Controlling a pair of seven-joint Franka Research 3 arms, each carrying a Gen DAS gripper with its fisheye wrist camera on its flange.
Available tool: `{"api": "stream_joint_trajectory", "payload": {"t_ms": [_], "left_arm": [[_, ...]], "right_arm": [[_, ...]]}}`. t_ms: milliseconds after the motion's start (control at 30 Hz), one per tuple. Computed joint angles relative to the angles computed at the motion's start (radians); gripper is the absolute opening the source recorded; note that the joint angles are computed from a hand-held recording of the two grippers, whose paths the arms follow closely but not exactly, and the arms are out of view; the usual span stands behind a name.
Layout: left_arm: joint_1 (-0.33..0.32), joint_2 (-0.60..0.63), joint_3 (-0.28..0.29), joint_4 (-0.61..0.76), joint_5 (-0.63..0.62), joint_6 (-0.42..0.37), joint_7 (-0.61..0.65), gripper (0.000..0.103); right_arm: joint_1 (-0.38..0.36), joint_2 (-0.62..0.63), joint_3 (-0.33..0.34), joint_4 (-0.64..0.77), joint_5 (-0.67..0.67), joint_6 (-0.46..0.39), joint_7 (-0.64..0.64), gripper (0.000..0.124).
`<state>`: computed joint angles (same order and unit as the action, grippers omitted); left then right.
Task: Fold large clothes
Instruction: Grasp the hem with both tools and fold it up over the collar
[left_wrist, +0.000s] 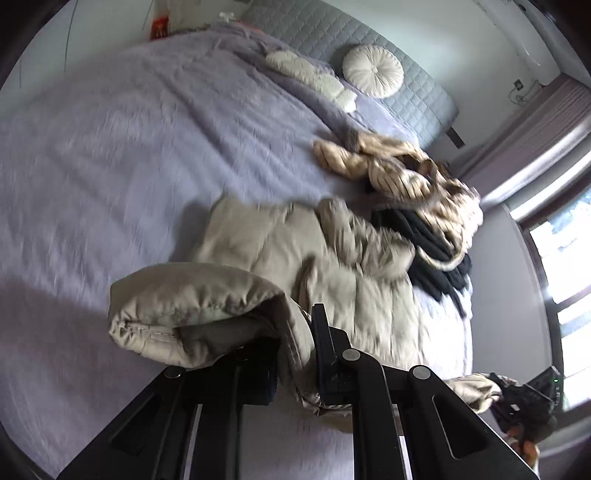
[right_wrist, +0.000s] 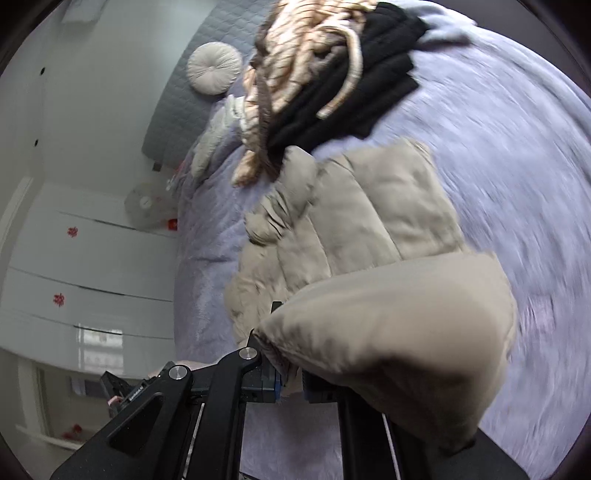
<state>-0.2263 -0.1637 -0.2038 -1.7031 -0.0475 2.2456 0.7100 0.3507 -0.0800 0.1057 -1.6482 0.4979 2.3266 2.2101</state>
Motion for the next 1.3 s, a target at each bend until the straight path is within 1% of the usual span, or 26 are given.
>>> {"api": "stream_joint_trajectory", "payload": {"t_ms": [100,233,267,333,400,433,500,567,600,633,667,700,733,767,800,867,933,1000,1033,1100,1167,1200,1233,1267,1300], "left_arm": [[0.012,0.133,-0.011,0.152,0.091,-0.038,-0.030,0.017],[0.010,0.315,-0.007,0.339,0.161,-0.114,-0.026,0.017],[0.006,0.346,-0.006,0.362,0.171,-0.119,-0.020,0.017],[0.000,0.427,-0.003,0.429,0.187,-0.134,0.006,0.017],[-0.007,0.492,-0.001,0.490,0.192,-0.165,0.035,0.017],[-0.012,0.538,0.001,0.538,0.193,-0.193,0.054,0.017],[-0.020,0.597,0.004,0.602,0.190,-0.230,0.074,0.018],[-0.023,0.641,0.007,0.651,0.182,-0.253,0.093,0.019],[-0.024,0.655,0.008,0.670,0.178,-0.261,0.099,0.032],[-0.026,0.660,0.011,0.679,0.179,-0.263,0.103,0.045],[-0.033,0.650,0.022,0.670,0.197,-0.256,0.096,0.073],[-0.046,0.632,0.038,0.654,0.235,-0.248,0.080,0.089],[-0.051,0.610,0.045,0.631,0.260,-0.232,0.076,0.090],[-0.045,0.589,0.041,0.608,0.269,-0.209,0.099,0.090],[-0.038,0.580,0.036,0.602,0.270,-0.204,0.128,0.090],[-0.032,0.567,0.035,0.590,0.288,-0.209,0.183,0.090],[-0.014,0.572,0.031,0.584,0.278,-0.224,0.245,0.090],[0.009,0.594,0.030,0.592,0.242,-0.254,0.269,0.090],[0.024,0.607,0.029,0.592,0.213,-0.264,0.265,0.090],[0.058,0.625,0.021,0.582,0.143,-0.262,0.261,0.090],[0.098,0.637,0.001,0.554,0.048,-0.231,0.262,0.089],[0.109,0.632,-0.005,0.530,0.017,-0.201,0.264,0.073],[0.114,0.626,-0.011,0.507,-0.003,-0.166,0.271,0.063],[0.103,0.630,-0.006,0.513,0.012,-0.151,0.272,0.045],[0.087,0.637,0.005,0.526,0.041,-0.141,0.265,0.035]], "right_arm": [[-0.016,0.140,-0.018,0.166,0.011,-0.052,-0.049,0.009],[-0.040,0.314,-0.023,0.353,-0.008,-0.121,-0.027,0.009],[-0.043,0.352,-0.023,0.390,-0.017,-0.131,-0.018,0.009],[-0.043,0.413,-0.025,0.442,-0.047,-0.151,-0.008,0.009],[-0.036,0.466,-0.031,0.483,-0.089,-0.167,0.016,0.010],[-0.036,0.484,-0.032,0.495,-0.100,-0.172,0.025,0.012],[-0.034,0.517,-0.034,0.517,-0.116,-0.183,0.053,0.012],[-0.035,0.534,-0.035,0.520,-0.122,-0.176,0.077,0.014],[-0.037,0.538,-0.034,0.517,-0.117,-0.168,0.088,0.016],[-0.042,0.542,-0.029,0.520,-0.110,-0.168,0.089,0.023],[-0.046,0.549,-0.025,0.532,-0.105,-0.176,0.088,0.028],[-0.050,0.556,-0.022,0.551,-0.102,-0.191,0.085,0.042],[-0.050,0.558,-0.022,0.568,-0.106,-0.205,0.083,0.061],[-0.050,0.553,-0.020,0.582,-0.114,-0.211,0.062,0.069],[-0.046,0.545,-0.021,0.588,-0.129,-0.208,0.035,0.071],[-0.028,0.534,-0.036,0.624,-0.201,-0.234,-0.024,0.071],[0.008,0.527,-0.076,0.666,-0.336,-0.286,-0.058,0.071],[0.044,0.552,-0.124,0.735,-0.489,-0.370,-0.066,0.071],[0.047,0.556,-0.136,0.736,-0.526,-0.391,-0.066,0.071],[0.021,0.538,-0.133,0.681,-0.517,-0.396,-0.054,0.071],[-0.030,0.511,-0.100,0.597,-0.416,-0.365,-0.056,0.071],[-0.053,0.511,-0.084,0.580,-0.362,-0.366,-0.062,0.069],[-0.065,0.512,-0.073,0.569,-0.326,-0.353,-0.076,0.043],[-0.064,0.528,-0.068,0.592,-0.319,-0.356,-0.090,0.025],[-0.048,0.555,-0.076,0.639,-0.354,-0.364,-0.101,0.017]]}}
